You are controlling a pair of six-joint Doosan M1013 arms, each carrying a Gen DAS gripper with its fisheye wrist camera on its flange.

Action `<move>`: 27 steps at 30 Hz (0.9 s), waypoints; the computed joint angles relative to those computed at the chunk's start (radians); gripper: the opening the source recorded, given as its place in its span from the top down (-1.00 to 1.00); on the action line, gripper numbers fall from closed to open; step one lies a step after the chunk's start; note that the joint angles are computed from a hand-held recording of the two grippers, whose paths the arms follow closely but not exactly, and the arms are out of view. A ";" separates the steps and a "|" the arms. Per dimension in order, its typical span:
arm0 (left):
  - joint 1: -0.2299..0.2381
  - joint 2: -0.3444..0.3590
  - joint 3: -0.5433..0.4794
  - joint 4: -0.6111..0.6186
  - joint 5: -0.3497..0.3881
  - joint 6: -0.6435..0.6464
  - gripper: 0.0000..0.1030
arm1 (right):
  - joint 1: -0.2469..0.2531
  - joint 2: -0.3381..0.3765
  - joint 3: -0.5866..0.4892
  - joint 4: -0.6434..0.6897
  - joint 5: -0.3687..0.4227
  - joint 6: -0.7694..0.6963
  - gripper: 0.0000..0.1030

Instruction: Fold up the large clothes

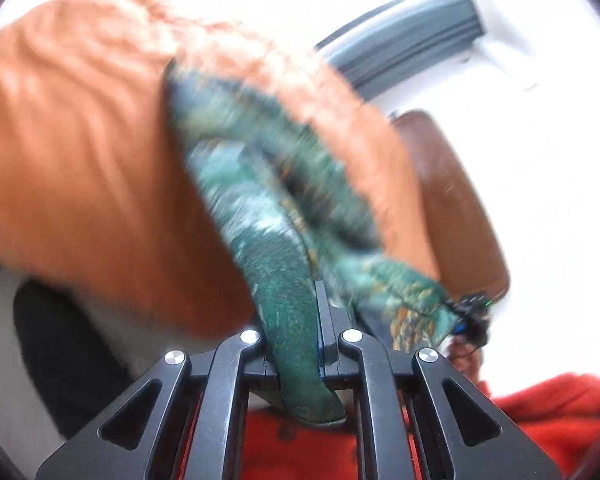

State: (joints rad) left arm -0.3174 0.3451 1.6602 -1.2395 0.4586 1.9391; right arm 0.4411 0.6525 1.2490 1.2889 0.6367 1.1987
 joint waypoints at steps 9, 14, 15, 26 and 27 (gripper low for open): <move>0.059 0.192 -0.381 0.400 0.044 -0.358 0.83 | -0.048 0.172 -0.336 -0.041 -0.064 0.056 0.71; 0.072 0.356 -0.639 0.659 0.179 -0.607 0.81 | -0.072 0.361 -0.663 -0.304 0.001 0.388 0.71; 0.070 0.386 -0.685 0.716 0.208 -0.664 0.80 | -0.073 0.397 -0.724 -0.363 0.013 0.464 0.71; 0.121 0.532 -0.848 0.521 0.354 -0.581 -0.48 | -0.099 0.612 -0.953 -0.235 -0.014 0.833 -0.39; 0.127 0.505 -0.801 0.475 0.300 -0.541 -0.74 | -0.102 0.593 -0.906 -0.154 -0.049 0.759 -0.60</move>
State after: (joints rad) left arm -0.1903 0.8503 0.8595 -0.7650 0.7586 1.3984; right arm 0.3393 1.2457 0.3426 1.1354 0.5873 1.9579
